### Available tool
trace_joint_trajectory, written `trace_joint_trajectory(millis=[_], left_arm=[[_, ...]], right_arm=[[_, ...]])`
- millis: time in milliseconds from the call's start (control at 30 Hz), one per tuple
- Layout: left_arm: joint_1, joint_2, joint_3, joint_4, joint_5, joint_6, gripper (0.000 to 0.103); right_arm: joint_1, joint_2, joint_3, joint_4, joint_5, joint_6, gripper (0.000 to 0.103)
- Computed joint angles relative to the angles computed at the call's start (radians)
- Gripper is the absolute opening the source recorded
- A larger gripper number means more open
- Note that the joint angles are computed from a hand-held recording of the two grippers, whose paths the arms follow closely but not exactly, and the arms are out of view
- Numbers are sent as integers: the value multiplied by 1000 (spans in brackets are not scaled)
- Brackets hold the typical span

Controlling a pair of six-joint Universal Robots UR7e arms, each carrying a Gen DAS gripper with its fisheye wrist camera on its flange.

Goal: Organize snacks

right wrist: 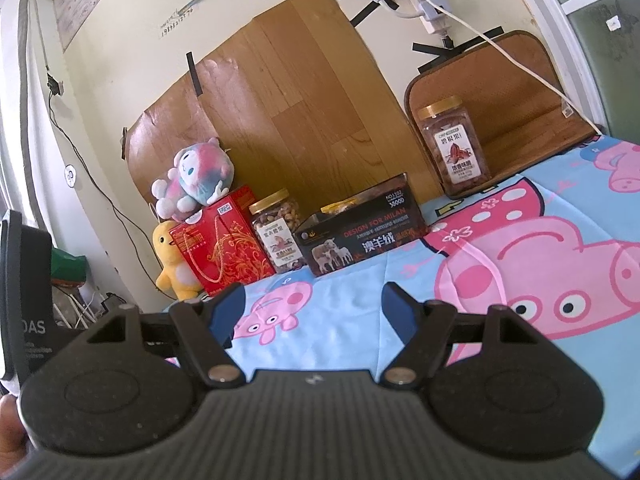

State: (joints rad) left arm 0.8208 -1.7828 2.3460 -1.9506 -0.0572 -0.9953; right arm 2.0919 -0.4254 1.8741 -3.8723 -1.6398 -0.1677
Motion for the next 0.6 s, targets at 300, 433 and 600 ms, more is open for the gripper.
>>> trace_joint_trajectory(millis=[300,433,600], left_arm=[[8,1,-3,9,-19,-9,103],[8,1,-17,95,-20,-71,103],[8,-1,-27,143,-22,-107,103]], right_arm=[[-3,2,-1,6,2,-3,77],[-3,1,1,9,2,-1,77],[-4,0,3,6,3,-3,77]])
